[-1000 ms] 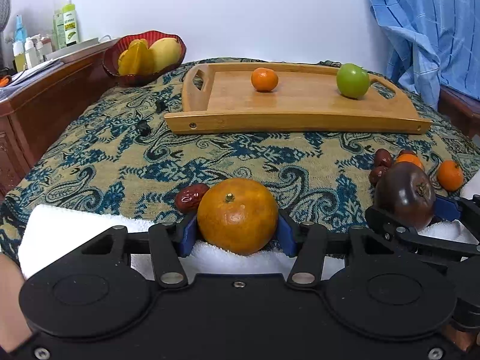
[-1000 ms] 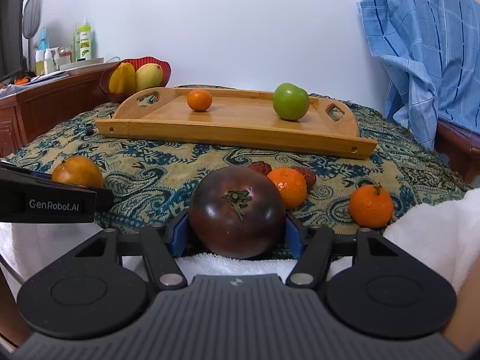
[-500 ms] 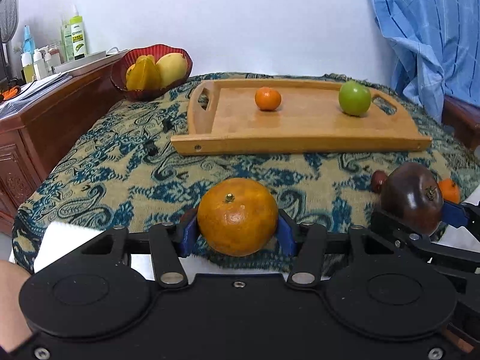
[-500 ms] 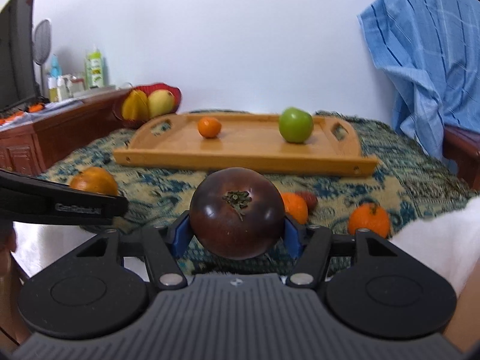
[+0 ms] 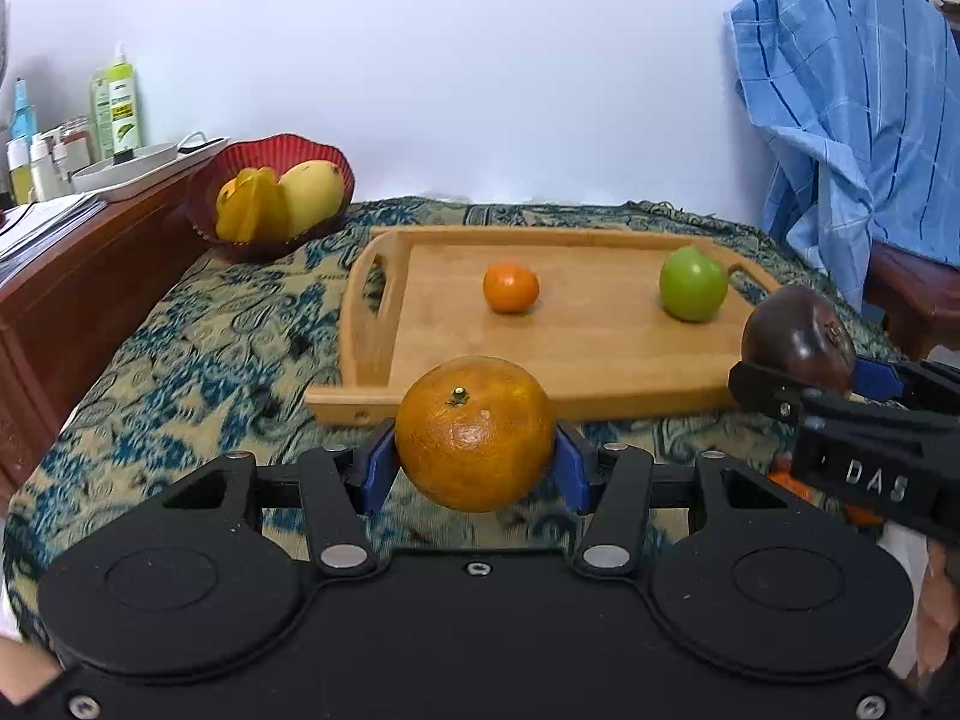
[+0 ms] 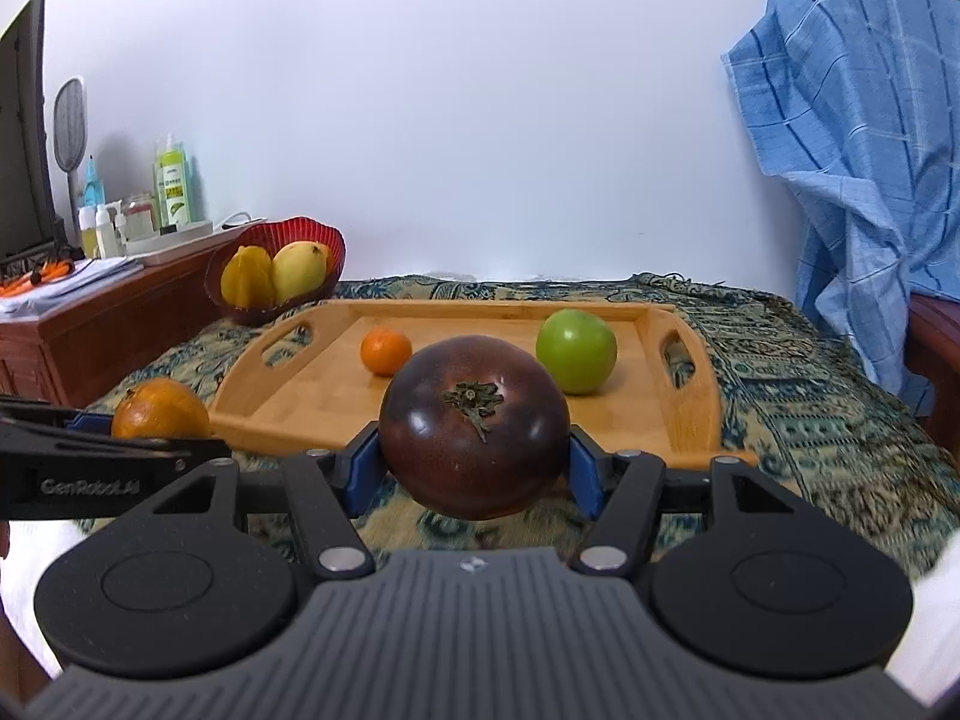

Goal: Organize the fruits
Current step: 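Carry the large orange and dark tomato onto the tray with both tools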

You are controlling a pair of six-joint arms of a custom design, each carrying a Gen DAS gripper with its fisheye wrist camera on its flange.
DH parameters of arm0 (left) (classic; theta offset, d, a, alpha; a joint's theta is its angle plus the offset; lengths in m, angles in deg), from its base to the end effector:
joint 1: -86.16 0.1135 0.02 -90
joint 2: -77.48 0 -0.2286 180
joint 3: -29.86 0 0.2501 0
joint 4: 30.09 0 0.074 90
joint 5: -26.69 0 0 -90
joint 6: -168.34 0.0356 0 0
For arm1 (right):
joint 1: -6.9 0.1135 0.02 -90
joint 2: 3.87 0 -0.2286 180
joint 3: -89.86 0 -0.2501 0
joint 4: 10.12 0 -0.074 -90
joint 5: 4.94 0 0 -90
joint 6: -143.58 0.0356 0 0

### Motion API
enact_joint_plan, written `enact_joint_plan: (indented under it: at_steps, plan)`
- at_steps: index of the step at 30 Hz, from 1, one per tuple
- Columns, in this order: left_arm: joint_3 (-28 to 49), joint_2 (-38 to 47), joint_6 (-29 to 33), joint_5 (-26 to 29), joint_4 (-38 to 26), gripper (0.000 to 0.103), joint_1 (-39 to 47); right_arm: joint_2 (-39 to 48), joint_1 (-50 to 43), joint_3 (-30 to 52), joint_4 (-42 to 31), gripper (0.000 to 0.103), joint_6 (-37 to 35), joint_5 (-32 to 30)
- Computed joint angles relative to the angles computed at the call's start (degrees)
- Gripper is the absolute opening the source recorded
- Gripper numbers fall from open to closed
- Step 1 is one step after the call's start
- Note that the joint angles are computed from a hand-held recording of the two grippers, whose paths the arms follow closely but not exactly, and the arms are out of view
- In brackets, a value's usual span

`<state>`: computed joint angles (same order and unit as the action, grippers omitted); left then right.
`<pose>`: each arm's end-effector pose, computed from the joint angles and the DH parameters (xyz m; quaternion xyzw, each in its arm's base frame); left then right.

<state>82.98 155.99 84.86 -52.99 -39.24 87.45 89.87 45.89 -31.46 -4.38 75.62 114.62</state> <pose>0.2903 0.0002 0.1685 0.0820 0.8787 -0.0479 0.4678 0.2684 0.1947 0.1465 0.0045 0.8444 0.0583 0.5326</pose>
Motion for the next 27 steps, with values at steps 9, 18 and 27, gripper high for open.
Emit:
enact_joint_plan:
  at_steps: [9,18,27]
  plan:
    - [15.35,14.31,-1.43,-1.04,-1.22,0.051,-0.88,6.93,-7.70,9.70,-3.11,0.064,-2.82,-9.36]
    - [32.81,30.97,-2.66,-4.43,-3.09,0.051,-2.04,16.17,-9.76,20.78,-6.69,0.064,-6.55,-11.60]
    - [45.07,41.41,-5.01,-6.19,-5.69,0.051,-2.95,23.05,-13.04,29.65,-11.31,0.064,-5.18,-14.76]
